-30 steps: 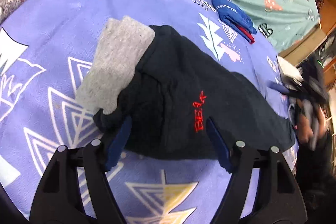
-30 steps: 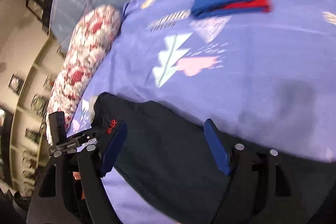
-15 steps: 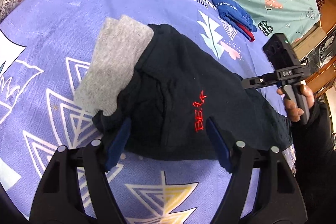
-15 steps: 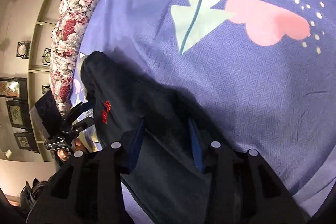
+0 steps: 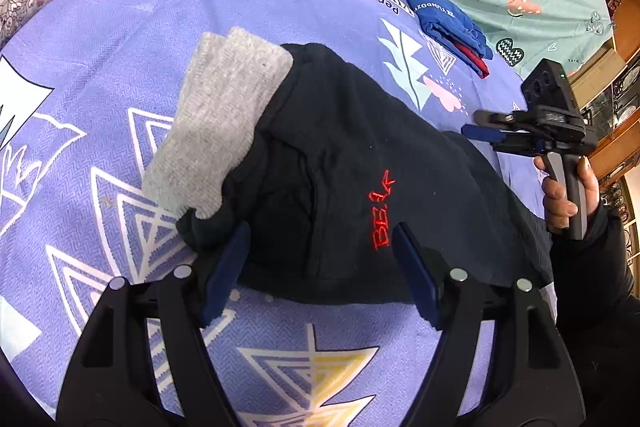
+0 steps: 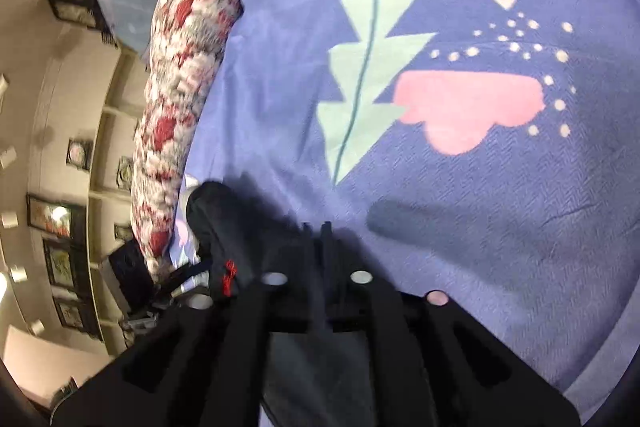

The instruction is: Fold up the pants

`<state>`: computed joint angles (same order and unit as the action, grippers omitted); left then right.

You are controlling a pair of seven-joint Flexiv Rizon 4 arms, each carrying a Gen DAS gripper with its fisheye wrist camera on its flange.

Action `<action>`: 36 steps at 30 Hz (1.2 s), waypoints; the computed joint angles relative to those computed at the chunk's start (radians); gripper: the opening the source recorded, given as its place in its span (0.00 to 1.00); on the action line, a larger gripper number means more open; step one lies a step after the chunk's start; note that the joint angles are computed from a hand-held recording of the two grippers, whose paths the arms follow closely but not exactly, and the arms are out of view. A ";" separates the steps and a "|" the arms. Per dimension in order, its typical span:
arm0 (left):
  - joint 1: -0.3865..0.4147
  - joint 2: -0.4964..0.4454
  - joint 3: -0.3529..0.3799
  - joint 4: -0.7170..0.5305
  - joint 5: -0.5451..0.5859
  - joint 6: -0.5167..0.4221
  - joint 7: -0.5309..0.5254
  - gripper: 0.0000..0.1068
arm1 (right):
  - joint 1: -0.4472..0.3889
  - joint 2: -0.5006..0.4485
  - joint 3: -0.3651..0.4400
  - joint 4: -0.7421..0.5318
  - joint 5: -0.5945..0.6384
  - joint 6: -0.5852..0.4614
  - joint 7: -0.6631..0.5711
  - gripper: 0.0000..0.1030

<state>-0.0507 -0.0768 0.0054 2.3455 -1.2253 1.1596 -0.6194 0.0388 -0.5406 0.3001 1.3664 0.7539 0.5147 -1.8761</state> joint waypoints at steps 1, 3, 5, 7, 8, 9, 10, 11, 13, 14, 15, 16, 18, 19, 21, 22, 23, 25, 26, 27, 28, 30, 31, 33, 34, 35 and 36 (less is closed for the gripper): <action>0.000 0.001 0.000 0.001 0.000 0.000 -0.001 0.70 | 0.017 0.012 -0.012 0.017 -0.027 0.026 0.008 0.52; -0.001 0.002 -0.001 0.002 -0.009 0.002 0.005 0.70 | 0.017 0.007 -0.010 0.007 -0.052 -0.007 0.002 0.53; -0.004 0.002 -0.002 0.004 -0.016 0.007 0.012 0.70 | 0.027 -0.010 -0.003 -0.017 -0.074 -0.064 -0.008 0.44; -0.004 -0.002 -0.001 0.000 -0.011 0.007 0.004 0.70 | 0.038 -0.025 -0.008 -0.034 -0.108 -0.115 -0.012 0.37; -0.002 -0.003 0.000 -0.001 -0.004 0.006 -0.004 0.70 | 0.059 -0.031 -0.014 -0.037 -0.132 -0.115 0.003 0.31; -0.001 -0.002 0.000 -0.001 0.000 0.004 -0.008 0.70 | 0.070 -0.027 -0.020 -0.027 -0.146 -0.095 0.010 0.25; 0.000 -0.002 0.000 -0.002 0.000 0.002 -0.010 0.70 | 0.085 -0.016 -0.030 -0.004 -0.158 -0.035 0.023 0.19; 0.000 -0.002 0.000 -0.001 -0.003 0.000 -0.008 0.70 | 0.078 -0.014 -0.029 0.008 -0.142 0.002 0.029 0.10; 0.000 -0.003 -0.001 -0.002 -0.009 0.003 0.000 0.70 | 0.040 -0.021 -0.014 0.009 -0.087 0.027 0.026 0.07; 0.000 -0.004 -0.001 -0.001 -0.011 0.005 0.002 0.70 | 0.033 -0.020 -0.010 0.015 -0.080 0.034 0.021 0.05; -0.001 -0.003 -0.002 0.000 -0.012 0.008 0.000 0.70 | 0.037 -0.010 -0.014 0.035 -0.086 0.062 0.024 0.05; -0.001 -0.002 -0.001 0.000 -0.006 0.008 -0.007 0.70 | 0.048 -0.001 -0.018 0.053 -0.097 0.102 0.028 0.05; 0.001 0.007 0.006 0.002 0.045 0.003 -0.052 0.70 | 0.106 0.027 -0.049 0.116 -0.185 0.250 0.077 0.00; 0.005 0.018 0.012 0.003 0.090 -0.007 -0.088 0.70 | 0.100 0.030 -0.044 0.117 -0.180 0.261 0.079 0.00; 0.002 0.059 0.016 0.009 0.123 -0.024 -0.097 0.70 | 0.065 0.063 -0.014 0.139 -0.137 0.300 0.070 0.03; -0.008 0.084 0.013 0.012 0.098 -0.025 -0.063 0.70 | 0.039 0.093 0.007 0.157 -0.101 0.309 0.041 0.03; -0.024 0.108 0.008 0.013 0.071 -0.015 -0.024 0.71 | 0.014 0.128 0.026 0.180 -0.064 0.306 0.004 0.08; -0.067 0.129 -0.007 0.001 0.011 0.033 0.048 0.84 | -0.010 0.230 0.039 0.268 -0.006 0.310 -0.059 0.32; -0.085 0.114 -0.019 -0.014 -0.003 0.070 0.063 0.88 | -0.010 0.264 0.033 0.306 0.012 0.315 -0.072 0.44; -0.092 0.089 -0.022 -0.031 0.013 0.083 0.051 0.88 | -0.001 0.301 0.023 0.364 0.014 0.334 -0.057 0.49; -0.085 0.043 -0.022 -0.057 0.070 0.083 -0.001 0.88 | 0.016 0.310 0.022 0.402 -0.018 0.364 -0.001 0.50; -0.056 -0.056 -0.009 -0.104 0.218 0.076 -0.166 0.87 | 0.064 0.318 -0.023 0.445 -0.036 0.387 0.051 0.54; -0.042 -0.098 -0.002 -0.119 0.244 0.068 -0.215 0.83 | 0.085 0.304 -0.045 0.477 -0.053 0.402 0.102 0.54; 0.005 -0.102 -0.058 -0.111 0.127 0.069 -0.162 0.84 | 0.044 0.300 -0.025 0.512 0.043 0.463 0.009 0.52; 0.001 -0.097 -0.057 -0.108 0.114 0.071 -0.151 0.84 | 0.038 0.318 -0.034 0.532 0.062 0.471 -0.017 0.52; 0.001 -0.092 -0.058 -0.105 0.117 0.076 -0.152 0.84 | 0.026 0.359 -0.046 0.572 0.070 0.488 -0.005 0.54; 0.000 -0.091 -0.060 -0.101 0.110 0.081 -0.146 0.84 | 0.001 0.422 -0.057 0.622 0.109 0.525 -0.041 0.60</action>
